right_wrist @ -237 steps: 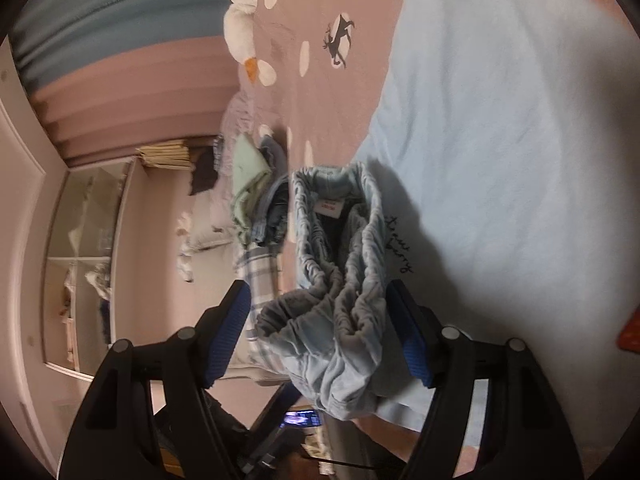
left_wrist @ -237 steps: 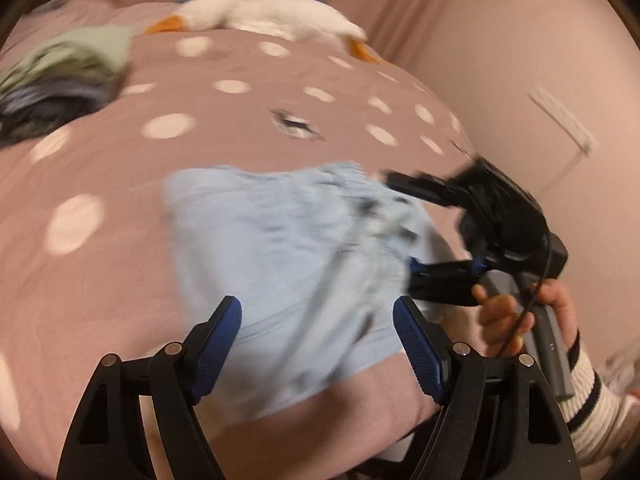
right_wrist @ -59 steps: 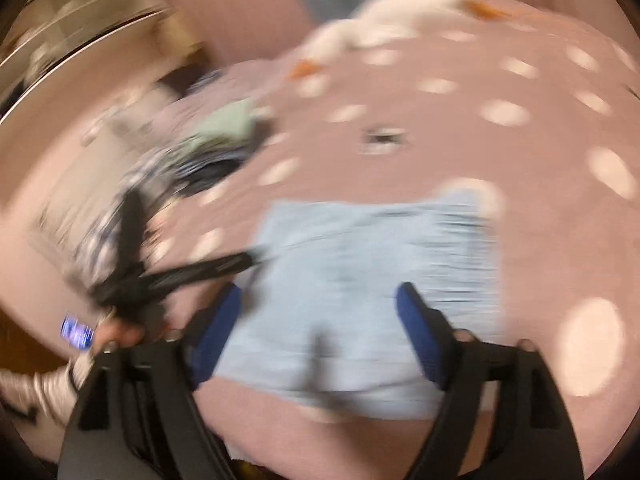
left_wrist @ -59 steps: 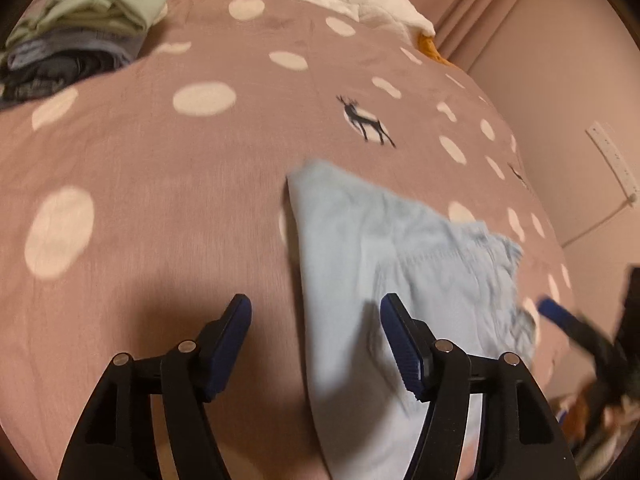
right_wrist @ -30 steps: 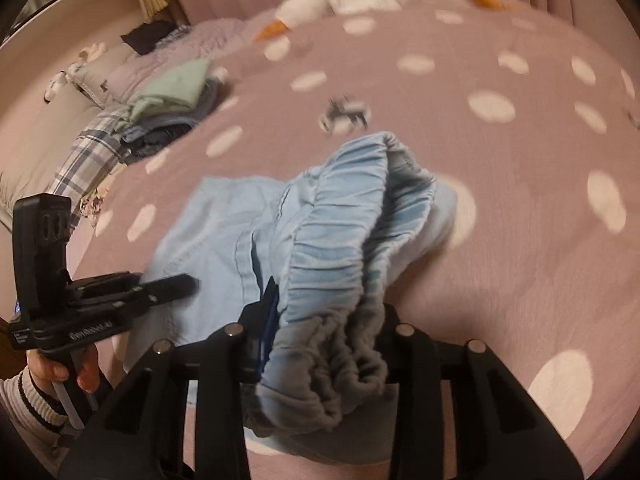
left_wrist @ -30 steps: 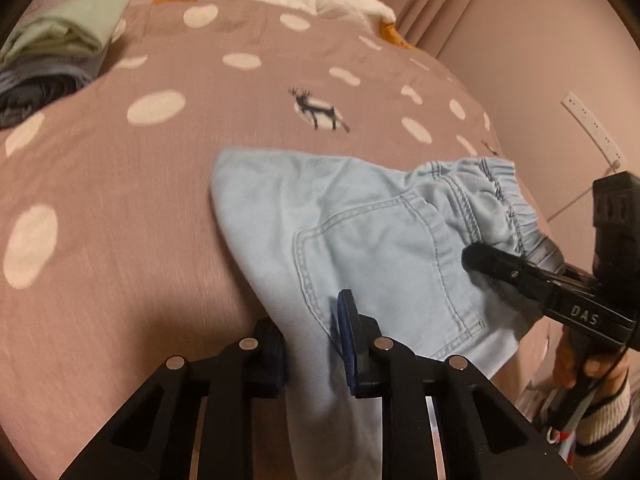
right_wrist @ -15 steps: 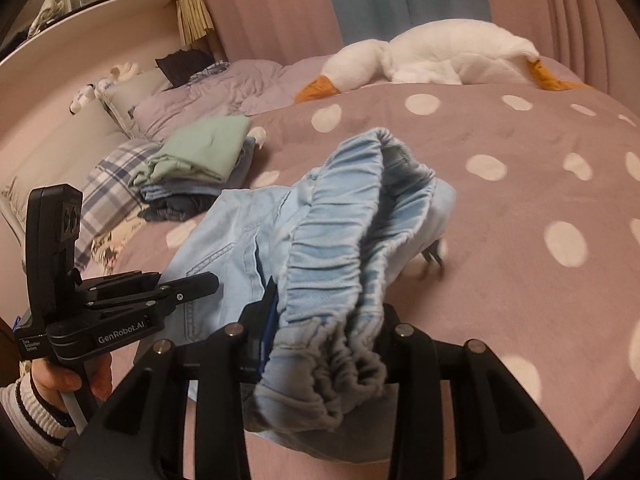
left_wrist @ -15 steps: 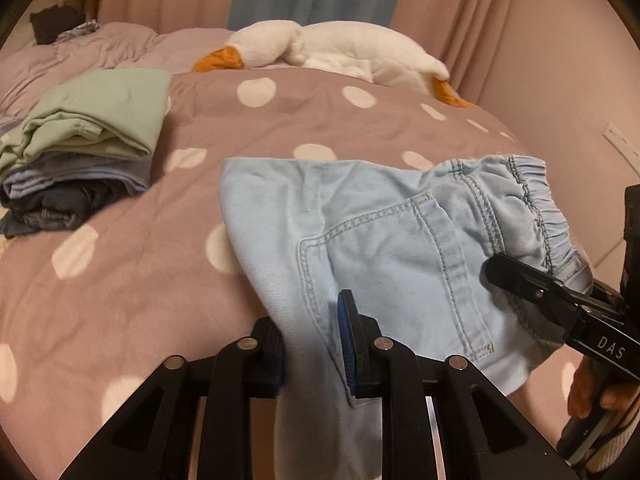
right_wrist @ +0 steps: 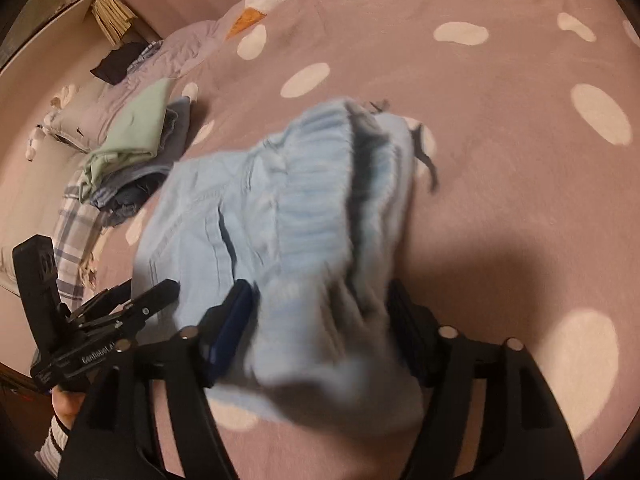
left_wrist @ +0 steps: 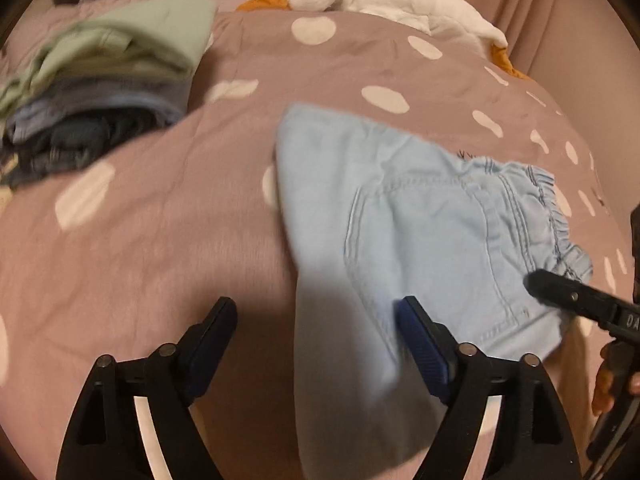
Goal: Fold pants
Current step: 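Release the folded pants and withdraw both tools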
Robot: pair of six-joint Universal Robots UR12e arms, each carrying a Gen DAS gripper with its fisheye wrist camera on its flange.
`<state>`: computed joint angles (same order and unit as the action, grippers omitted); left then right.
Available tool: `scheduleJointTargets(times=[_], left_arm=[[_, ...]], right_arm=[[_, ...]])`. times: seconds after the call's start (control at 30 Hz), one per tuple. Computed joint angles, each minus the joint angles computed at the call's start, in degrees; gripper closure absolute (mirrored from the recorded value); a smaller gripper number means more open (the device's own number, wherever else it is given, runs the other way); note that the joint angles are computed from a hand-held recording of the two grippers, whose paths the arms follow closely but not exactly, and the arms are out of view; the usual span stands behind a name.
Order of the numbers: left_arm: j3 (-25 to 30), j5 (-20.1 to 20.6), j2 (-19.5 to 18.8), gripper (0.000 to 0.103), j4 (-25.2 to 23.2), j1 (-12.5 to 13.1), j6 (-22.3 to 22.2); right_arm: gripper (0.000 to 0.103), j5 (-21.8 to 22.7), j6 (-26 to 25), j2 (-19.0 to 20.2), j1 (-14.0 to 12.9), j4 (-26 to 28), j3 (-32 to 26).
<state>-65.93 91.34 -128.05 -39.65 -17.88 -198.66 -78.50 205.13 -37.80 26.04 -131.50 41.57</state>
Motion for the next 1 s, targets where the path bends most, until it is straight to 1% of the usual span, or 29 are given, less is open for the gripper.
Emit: scheduleJointTargets(times=[0.03, 0.1, 0.13, 0.2, 0.23, 0.3, 0.37, 0.47, 0.5, 0.53, 0.57, 0.6, 0.63, 0.77, 0.87, 0.97, 1.0], left_arm=[[-1.1, 0.0, 0.4, 0.016, 1.0, 0.0, -0.6], [-2.8, 0.5, 1.2, 0.016, 2.7, -0.2, -1.0], [-3.1, 0.9, 1.5, 0.016, 2.4, -0.4, -1.0], [-2.6, 1.5, 1.9, 0.016, 0.3, -0.8, -0.2], [-2.9, 2.8, 2.4, 0.016, -0.5, -1.2, 0.4], [-4.1, 4.6, 3.6, 0.016, 0.4, -1.9, 1.6], [-5.5, 5.5, 5.0, 0.016, 1.4, -2.4, 1.6], [-7.8, 4.8, 7.4, 0.014, 2.7, -2.9, 0.9], [-8.3, 5.3, 7.8, 0.013, 3.2, -3.2, 0.9], [-8.6, 6.2, 8.3, 0.01, 3.5, -3.5, 1.1], [-9.0, 7.2, 8.8, 0.007, 3.5, -3.9, 1.2], [-9.4, 8.1, 9.3, 0.004, 3.7, -4.3, 0.9], [-10.0, 8.2, 9.9, 0.004, 4.6, -4.5, 0.5], [-11.2, 7.0, 11.6, 0.001, 5.6, -4.8, -1.2], [-11.8, 8.4, 12.5, 0.001, 5.5, -5.4, -1.9], [-12.3, 11.6, 13.4, 0.001, 5.3, -6.3, -2.0], [-12.4, 12.2, 13.6, 0.001, 5.4, -6.4, -1.9]], right_arm=[[0.031, -1.0, -1.2, -0.6, 0.3, -0.1, 1.1], [0.031, -4.4, -4.5, -1.4, 1.1, 0.2, 2.3], [0.031, -6.1, -5.6, -1.7, 1.5, 0.7, 2.5], [0.03, -7.6, -4.4, -3.0, 1.8, 0.8, 3.8], [0.03, -7.8, -4.1, -3.7, 1.7, -0.1, 5.0], [0.031, -9.2, -4.2, -5.5, 2.0, -1.8, 7.4], [0.028, -10.0, -5.1, -7.2, 2.3, -3.7, 9.8], [0.018, -12.6, -6.5, -9.9, 3.2, -6.6, 13.4], [0.011, -13.4, -7.0, -10.8, 3.5, -7.9, 14.7], [0.008, -14.1, -7.3, -11.7, 3.7, -9.1, 15.9], [0.001, -14.5, -7.6, -12.3, 3.9, -10.0, 16.6], [0.0, -14.9, -8.1, -12.8, 4.1, -10.7, 17.2], [0.0, -15.2, -8.4, -13.1, 4.3, -10.8, 17.4], [0.0, -17.5, -10.1, -14.1, 5.3, -11.1, 17.9], [0.0, -18.3, -9.8, -15.3, 5.8, -13.1, 19.3], [0.0, -18.0, -9.1, -16.1, 6.2, -14.5, 20.4], [0.0, -17.6, -9.1, -16.4, 6.3, -15.0, 20.7]])
